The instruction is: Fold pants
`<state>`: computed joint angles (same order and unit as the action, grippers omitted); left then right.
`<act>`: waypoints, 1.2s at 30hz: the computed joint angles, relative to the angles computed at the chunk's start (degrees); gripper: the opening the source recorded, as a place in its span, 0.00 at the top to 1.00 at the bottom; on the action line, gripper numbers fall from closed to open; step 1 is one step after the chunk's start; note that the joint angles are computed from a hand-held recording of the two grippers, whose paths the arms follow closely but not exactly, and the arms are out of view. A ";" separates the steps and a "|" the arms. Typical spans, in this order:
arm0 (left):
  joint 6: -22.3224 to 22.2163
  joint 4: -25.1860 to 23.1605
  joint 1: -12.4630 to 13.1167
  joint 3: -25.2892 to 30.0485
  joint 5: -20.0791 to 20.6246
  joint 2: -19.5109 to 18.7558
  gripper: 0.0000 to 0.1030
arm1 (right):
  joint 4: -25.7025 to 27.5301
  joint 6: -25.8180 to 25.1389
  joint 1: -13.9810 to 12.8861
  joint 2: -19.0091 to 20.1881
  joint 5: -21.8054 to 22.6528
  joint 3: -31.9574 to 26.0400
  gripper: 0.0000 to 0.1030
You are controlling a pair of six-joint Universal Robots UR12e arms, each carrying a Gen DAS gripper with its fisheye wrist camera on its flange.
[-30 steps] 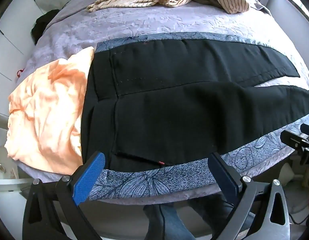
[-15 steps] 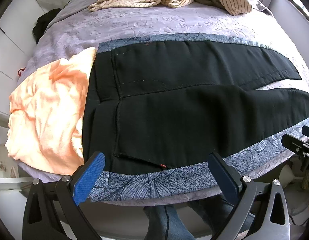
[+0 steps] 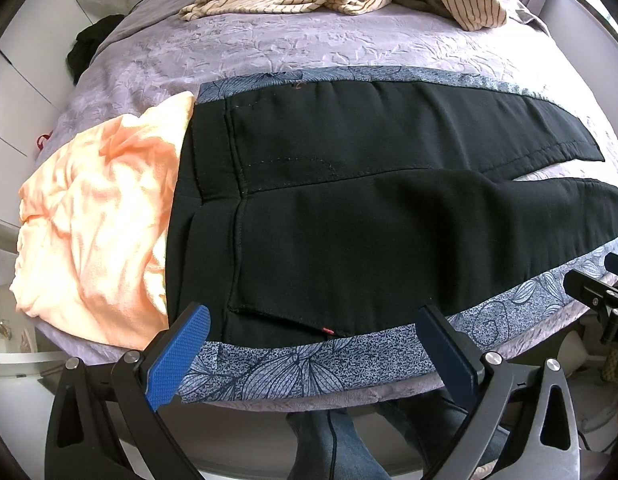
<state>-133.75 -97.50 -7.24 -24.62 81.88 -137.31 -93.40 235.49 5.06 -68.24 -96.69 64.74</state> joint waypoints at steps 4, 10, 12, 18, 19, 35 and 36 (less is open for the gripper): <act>-0.09 -0.27 0.02 -0.05 0.07 0.00 0.00 | 0.07 0.10 -0.02 0.00 0.03 0.01 0.00; -0.13 -0.34 0.06 -0.01 0.13 -0.08 0.00 | 0.24 0.46 -0.11 0.08 0.11 -0.03 0.00; -0.16 -0.36 0.07 0.03 0.17 -0.11 0.00 | 0.30 0.44 -0.12 0.12 0.16 -0.09 0.00; -0.26 -0.56 0.14 0.38 0.17 -0.33 0.00 | 0.14 0.33 -0.13 0.07 0.18 0.04 0.00; -0.23 -0.53 0.15 0.35 0.17 -0.33 0.00 | 0.15 0.41 -0.12 0.09 0.14 0.04 0.00; -0.92 -1.91 0.16 2.11 0.75 -1.21 0.00 | 0.42 0.30 -0.17 0.13 0.29 -0.10 0.00; -0.91 -1.90 0.13 2.07 0.75 -1.19 0.00 | 0.43 0.37 -0.15 0.15 0.25 -0.10 0.00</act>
<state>-134.66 -99.40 -7.11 -22.55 82.63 -138.50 -92.97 235.86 4.91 -68.10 -96.44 64.64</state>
